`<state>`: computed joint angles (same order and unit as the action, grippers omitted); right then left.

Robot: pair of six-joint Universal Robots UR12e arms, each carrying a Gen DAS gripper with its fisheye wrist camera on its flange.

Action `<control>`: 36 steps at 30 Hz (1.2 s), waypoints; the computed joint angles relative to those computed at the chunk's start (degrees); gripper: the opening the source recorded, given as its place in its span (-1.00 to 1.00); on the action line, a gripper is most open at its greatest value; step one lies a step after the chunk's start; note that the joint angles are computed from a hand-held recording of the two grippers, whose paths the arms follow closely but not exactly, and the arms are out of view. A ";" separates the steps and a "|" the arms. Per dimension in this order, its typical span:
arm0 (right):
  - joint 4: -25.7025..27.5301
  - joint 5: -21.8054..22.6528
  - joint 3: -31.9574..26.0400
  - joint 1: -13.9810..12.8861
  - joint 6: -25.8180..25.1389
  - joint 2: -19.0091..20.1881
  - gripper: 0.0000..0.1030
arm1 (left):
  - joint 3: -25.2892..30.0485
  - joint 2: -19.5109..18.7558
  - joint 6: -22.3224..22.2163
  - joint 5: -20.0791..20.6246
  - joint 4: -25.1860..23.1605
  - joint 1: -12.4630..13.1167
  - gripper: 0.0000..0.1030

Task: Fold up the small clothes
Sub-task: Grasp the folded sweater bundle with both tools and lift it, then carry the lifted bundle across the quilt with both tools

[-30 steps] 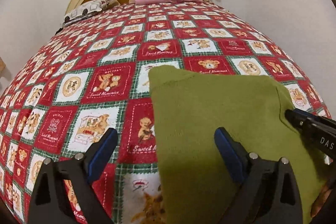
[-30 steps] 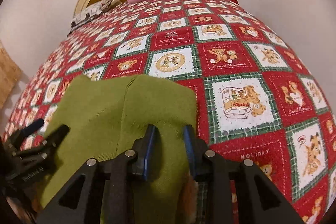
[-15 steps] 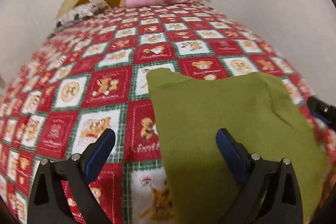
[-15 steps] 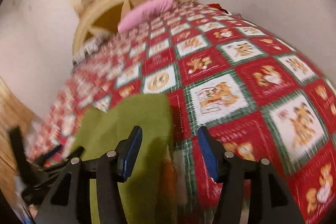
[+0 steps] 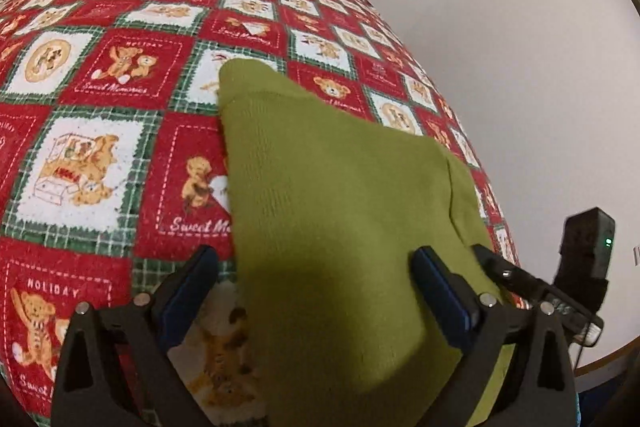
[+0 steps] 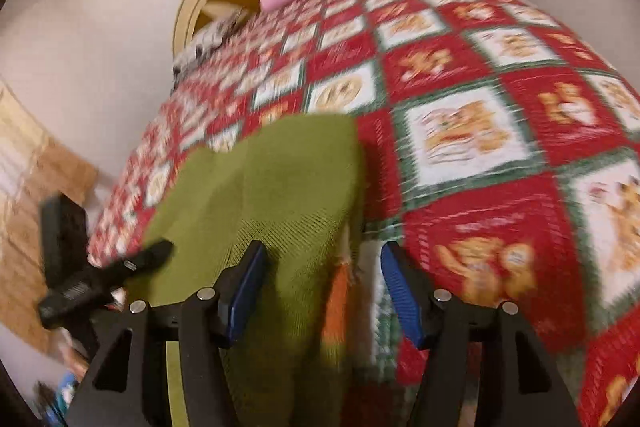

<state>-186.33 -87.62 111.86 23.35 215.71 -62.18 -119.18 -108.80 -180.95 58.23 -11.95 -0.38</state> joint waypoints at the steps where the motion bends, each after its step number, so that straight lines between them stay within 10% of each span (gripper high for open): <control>1: -0.75 1.23 -0.11 -0.39 -0.37 0.32 0.26 | 0.09 -0.16 0.39 -0.04 0.20 -0.08 0.96; 13: 1.57 4.95 -2.34 -0.74 -8.30 1.55 0.00 | -0.54 -1.15 2.18 -1.19 5.42 -0.16 0.60; 23: 6.03 -13.02 -4.21 5.34 -6.52 0.33 -0.51 | -2.16 0.29 2.99 4.06 9.53 -1.23 0.06; 36: -6.91 -31.65 1.23 15.38 -0.51 -6.09 -0.60 | -10.42 11.68 6.19 4.76 19.33 -0.89 -0.14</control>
